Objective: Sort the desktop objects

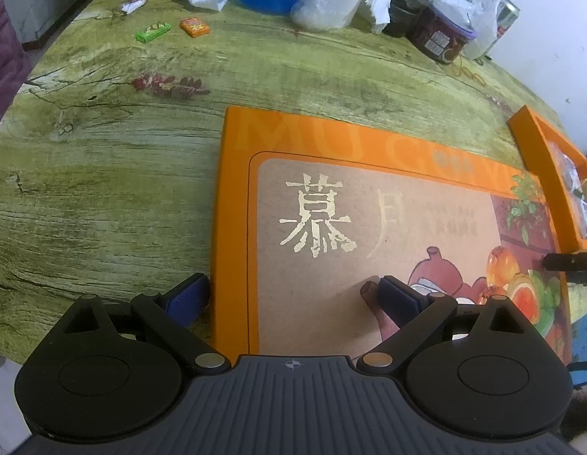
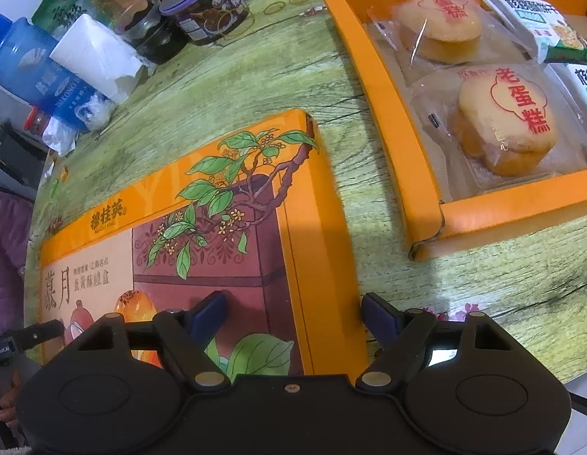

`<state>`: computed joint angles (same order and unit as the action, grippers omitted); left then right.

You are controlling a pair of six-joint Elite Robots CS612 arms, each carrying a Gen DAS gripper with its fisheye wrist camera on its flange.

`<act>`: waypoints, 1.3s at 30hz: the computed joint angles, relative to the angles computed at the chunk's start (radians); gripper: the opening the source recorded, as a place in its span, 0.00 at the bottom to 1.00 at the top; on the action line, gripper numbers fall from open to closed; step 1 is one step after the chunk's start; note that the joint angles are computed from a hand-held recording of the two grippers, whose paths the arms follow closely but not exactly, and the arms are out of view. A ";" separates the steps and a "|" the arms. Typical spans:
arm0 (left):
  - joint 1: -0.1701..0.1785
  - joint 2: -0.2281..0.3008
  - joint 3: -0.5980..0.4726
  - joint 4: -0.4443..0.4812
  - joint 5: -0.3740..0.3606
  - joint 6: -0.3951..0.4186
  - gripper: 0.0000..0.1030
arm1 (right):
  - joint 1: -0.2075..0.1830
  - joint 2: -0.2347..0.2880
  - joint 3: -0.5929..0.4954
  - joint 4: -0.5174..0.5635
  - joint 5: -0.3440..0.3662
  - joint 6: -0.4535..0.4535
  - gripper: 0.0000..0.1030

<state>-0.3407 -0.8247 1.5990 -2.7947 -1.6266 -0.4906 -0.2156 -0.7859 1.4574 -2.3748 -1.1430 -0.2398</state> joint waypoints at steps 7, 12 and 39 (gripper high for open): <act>0.001 -0.006 0.008 0.002 0.002 -0.003 0.94 | 0.000 0.001 -0.002 0.003 0.001 0.010 0.74; 0.002 -0.006 0.011 0.009 -0.018 0.011 0.95 | -0.002 0.004 -0.005 0.008 0.006 0.021 0.75; 0.005 0.001 0.015 -0.011 -0.033 -0.019 0.96 | -0.004 -0.003 -0.001 0.069 0.011 -0.017 0.81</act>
<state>-0.3362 -0.8240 1.6137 -2.8057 -1.6599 -0.5099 -0.2200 -0.7891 1.4560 -2.3060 -1.1324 -0.2565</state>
